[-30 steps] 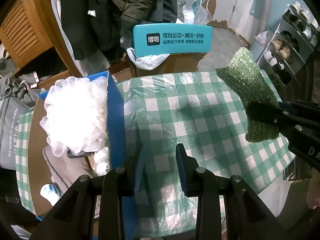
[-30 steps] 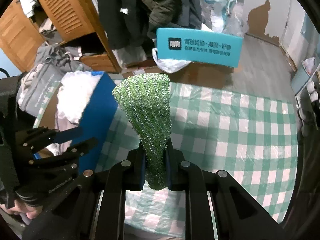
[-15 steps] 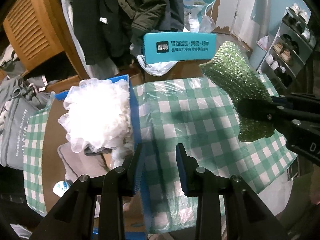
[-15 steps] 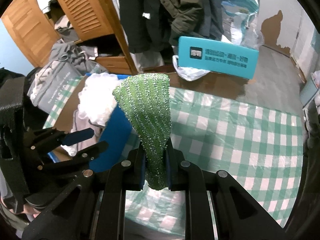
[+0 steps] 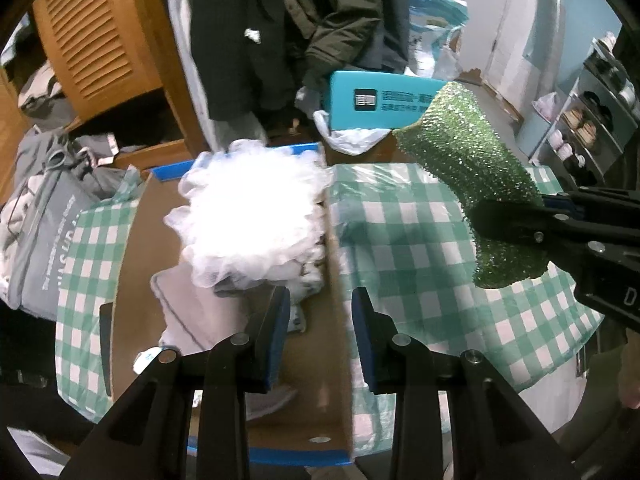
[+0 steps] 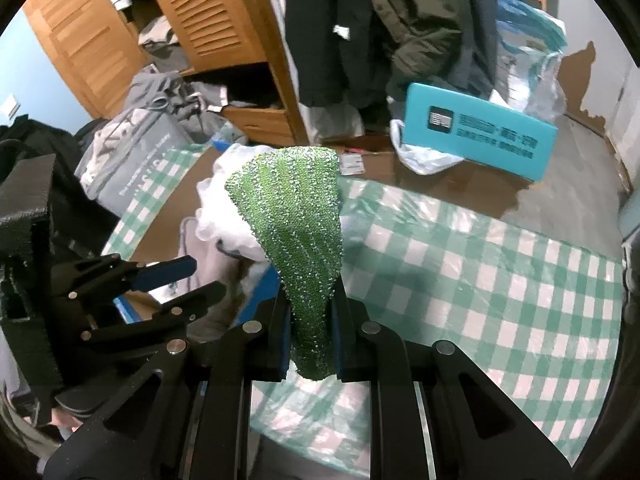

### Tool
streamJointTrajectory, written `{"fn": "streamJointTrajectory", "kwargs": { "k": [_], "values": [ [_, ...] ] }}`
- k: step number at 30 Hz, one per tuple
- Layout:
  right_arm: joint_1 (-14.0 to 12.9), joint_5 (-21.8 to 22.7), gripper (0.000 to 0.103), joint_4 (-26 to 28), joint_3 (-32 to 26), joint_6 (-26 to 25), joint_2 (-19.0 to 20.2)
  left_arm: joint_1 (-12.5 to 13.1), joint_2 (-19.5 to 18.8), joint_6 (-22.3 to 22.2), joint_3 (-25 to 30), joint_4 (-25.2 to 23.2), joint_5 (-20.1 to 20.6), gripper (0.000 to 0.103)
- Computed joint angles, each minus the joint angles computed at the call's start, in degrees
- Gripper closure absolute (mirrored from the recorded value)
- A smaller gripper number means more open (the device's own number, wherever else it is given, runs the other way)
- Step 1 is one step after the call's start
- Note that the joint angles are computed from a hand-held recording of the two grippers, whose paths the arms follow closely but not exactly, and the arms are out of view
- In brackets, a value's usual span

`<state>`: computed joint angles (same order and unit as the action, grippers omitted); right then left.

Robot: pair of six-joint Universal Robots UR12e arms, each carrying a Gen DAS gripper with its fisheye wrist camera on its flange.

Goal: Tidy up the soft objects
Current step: 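Lift the green scrubber with the right gripper and carry it over the box, then lower the green scrubber into the box and open the right gripper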

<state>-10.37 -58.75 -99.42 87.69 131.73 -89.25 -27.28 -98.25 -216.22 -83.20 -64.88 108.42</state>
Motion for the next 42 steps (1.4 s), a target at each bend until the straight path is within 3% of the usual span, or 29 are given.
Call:
{"fn": "streamJointTrajectory", "kwargs": {
  "k": [22,34,39,42],
  "values": [
    [6.6,-2.8,0.088,2.9,0.4,-1.5,1.0,3.8,6.1,-6.9,-7.8,-1.1,-0.1,0.071],
    [8.5,-4.4,0.088,3.7,0.9,-0.9,1.7,4.6,7.6,-8.3,-9.8,-1.5,-0.4,0.071],
    [8.6,-4.2,0.084,4.4,0.8,-1.2,1.8,4.7,7.8,-8.2,-9.9,-1.1,-0.9,0.071],
    [8.5,-4.1,0.071,4.2,1.0,-1.5,1.7,4.6,7.9,-8.4,-9.7,-1.3,-0.5,0.066]
  ]
}}
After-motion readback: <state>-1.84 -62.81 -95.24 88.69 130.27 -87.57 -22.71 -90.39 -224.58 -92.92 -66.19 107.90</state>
